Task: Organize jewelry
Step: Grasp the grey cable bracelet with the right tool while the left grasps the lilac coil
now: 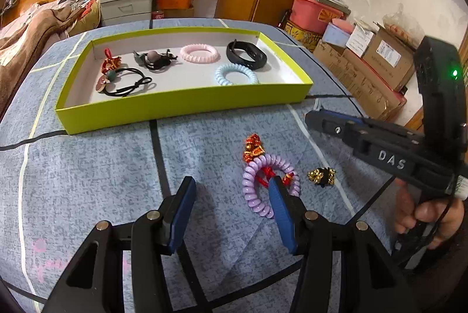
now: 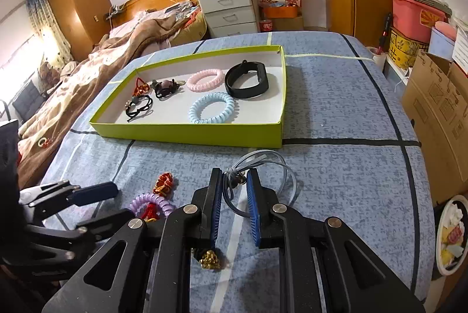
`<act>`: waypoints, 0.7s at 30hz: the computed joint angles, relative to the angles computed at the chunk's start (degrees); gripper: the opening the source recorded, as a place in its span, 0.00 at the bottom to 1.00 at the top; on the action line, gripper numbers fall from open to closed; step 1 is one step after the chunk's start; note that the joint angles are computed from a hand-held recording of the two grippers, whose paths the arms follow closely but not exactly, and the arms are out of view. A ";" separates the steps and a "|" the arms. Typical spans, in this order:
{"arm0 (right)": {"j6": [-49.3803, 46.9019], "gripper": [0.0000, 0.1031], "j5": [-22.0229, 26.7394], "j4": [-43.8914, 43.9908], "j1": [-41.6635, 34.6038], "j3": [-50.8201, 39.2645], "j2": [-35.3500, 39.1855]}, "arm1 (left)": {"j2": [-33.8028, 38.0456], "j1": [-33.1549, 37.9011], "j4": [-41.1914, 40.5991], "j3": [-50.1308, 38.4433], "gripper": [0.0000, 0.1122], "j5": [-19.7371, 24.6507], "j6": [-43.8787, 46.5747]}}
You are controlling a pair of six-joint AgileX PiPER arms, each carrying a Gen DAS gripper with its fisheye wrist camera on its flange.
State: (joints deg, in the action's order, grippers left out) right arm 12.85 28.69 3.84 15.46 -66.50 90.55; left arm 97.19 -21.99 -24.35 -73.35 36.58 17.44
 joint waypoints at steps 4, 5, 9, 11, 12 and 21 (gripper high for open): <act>-0.92 0.17 -0.08 0.89 -0.28 0.37 -0.54 | 0.92 -1.50 5.79 -1.00 0.38 -0.01 -4.48; -1.28 0.17 -0.16 1.25 -0.32 0.48 -0.66 | 0.80 -1.87 6.75 -0.91 0.36 -0.35 -5.21; -2.26 0.17 -0.46 2.36 -0.53 0.86 -1.06 | 0.99 -4.02 12.90 -1.28 0.33 -0.57 -9.07; -2.57 0.17 -0.59 2.87 -0.73 1.10 -1.27 | 1.28 -5.41 17.20 -1.75 0.33 -0.59 -12.05; -3.14 0.17 -0.68 3.58 -0.92 1.25 -1.38 | 1.46 -6.06 19.15 -1.96 0.33 -0.67 -13.52; -3.39 0.17 -0.93 4.15 -1.21 2.05 -2.09 | 1.64 -7.55 20.67 -2.40 0.10 -0.56 -13.53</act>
